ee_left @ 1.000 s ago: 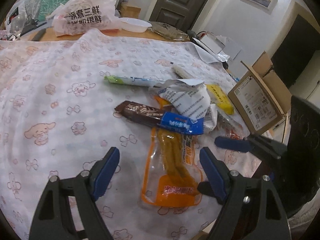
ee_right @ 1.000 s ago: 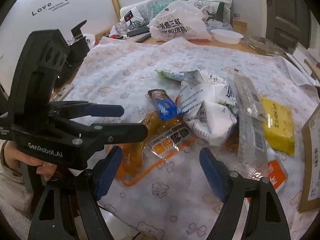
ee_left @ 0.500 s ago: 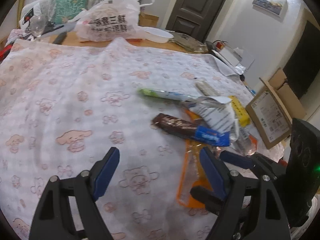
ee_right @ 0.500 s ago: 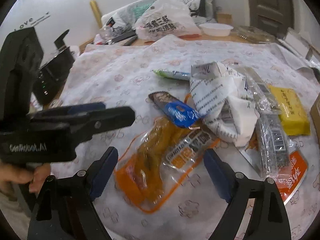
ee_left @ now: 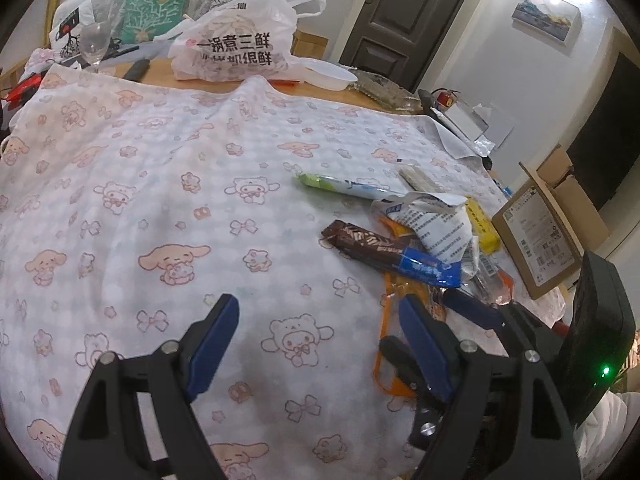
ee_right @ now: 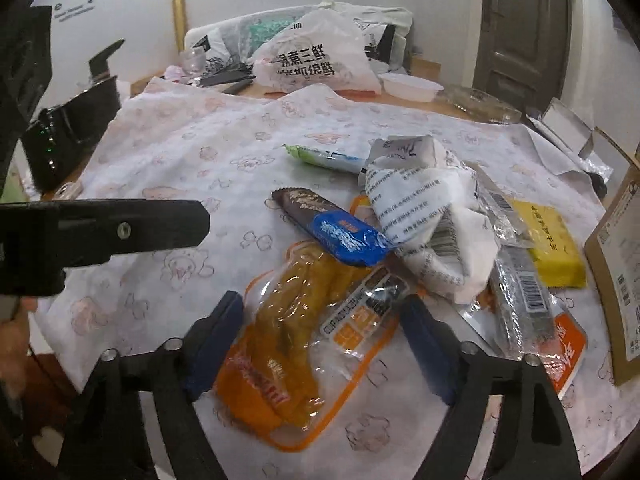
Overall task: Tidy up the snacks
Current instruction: 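Move the right gripper back over the orange spicy-strip pack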
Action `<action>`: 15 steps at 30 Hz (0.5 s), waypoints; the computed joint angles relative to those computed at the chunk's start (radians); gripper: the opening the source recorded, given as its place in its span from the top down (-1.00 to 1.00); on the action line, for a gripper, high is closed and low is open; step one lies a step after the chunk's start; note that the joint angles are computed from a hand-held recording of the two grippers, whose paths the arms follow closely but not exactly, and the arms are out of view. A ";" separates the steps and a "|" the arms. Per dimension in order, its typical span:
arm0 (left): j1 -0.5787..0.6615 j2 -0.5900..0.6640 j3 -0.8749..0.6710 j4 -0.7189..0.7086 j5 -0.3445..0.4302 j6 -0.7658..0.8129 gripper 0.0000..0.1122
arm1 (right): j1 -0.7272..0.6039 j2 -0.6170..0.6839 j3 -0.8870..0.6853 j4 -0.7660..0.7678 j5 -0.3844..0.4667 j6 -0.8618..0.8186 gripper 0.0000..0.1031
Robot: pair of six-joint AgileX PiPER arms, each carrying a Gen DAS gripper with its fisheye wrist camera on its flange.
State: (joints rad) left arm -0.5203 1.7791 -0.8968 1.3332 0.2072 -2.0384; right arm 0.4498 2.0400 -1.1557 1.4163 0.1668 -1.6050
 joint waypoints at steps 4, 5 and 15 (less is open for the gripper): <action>-0.012 0.000 -0.002 -0.033 0.007 0.030 -0.43 | -0.028 -0.029 0.033 -0.053 0.037 0.014 -0.22; -0.015 0.001 -0.003 -0.036 0.008 0.031 -0.43 | -0.036 -0.036 0.041 -0.061 0.047 0.015 -0.16; -0.025 0.011 -0.010 -0.067 -0.015 0.073 -0.43 | -0.130 -0.080 0.105 -0.067 0.209 -0.143 0.18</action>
State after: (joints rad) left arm -0.5456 1.7904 -0.9071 1.2657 0.1922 -1.9653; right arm 0.3194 1.9603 -1.0503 1.3489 0.3754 -1.7477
